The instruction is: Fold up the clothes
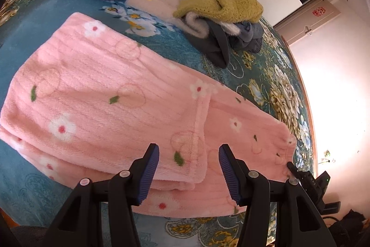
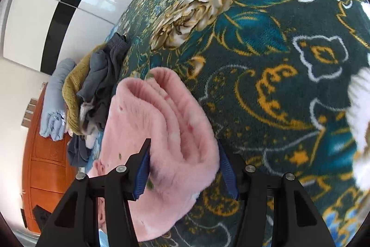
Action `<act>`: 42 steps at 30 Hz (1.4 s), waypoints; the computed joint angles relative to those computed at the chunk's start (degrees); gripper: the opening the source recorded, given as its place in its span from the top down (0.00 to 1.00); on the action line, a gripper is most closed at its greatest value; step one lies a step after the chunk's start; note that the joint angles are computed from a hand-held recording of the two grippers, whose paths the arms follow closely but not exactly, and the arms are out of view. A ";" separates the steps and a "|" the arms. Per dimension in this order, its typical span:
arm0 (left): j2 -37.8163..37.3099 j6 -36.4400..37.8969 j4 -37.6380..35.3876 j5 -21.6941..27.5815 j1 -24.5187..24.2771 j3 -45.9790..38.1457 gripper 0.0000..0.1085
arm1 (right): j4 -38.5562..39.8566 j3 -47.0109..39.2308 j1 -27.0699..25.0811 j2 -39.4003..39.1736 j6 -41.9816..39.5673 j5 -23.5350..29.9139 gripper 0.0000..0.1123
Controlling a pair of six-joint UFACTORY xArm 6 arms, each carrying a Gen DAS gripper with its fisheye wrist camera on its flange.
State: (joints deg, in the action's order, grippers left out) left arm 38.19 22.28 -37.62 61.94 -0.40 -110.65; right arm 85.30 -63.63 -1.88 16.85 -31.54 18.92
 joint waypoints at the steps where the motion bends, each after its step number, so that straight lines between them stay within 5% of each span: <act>1: 0.67 0.02 0.41 0.50 -0.41 -0.65 0.47 | 2.33 -0.38 -0.38 0.35 -1.77 0.66 0.50; 7: 5.32 -2.83 3.76 4.16 -1.73 -5.43 0.47 | 3.35 -2.36 -1.32 2.18 -4.49 3.02 0.50; 14: 8.44 -5.05 6.25 6.50 -2.03 -8.69 0.47 | -3.39 -4.37 -1.72 3.67 2.91 4.38 0.50; 22: 4.49 -3.01 -6.62 4.97 2.56 -3.25 0.47 | -21.50 -5.98 -2.25 2.97 21.99 7.98 0.73; 29: -0.07 0.91 -13.06 1.95 5.36 1.39 0.47 | -36.29 -8.89 0.06 -1.23 30.55 10.55 0.78; 36: -3.04 4.05 -15.36 3.72 9.15 2.10 0.47 | -45.36 -20.19 7.22 -0.93 34.23 13.99 0.79; 42: -4.14 4.84 -15.73 4.47 12.93 0.88 0.47 | -52.43 -41.01 15.01 10.40 40.56 20.49 0.79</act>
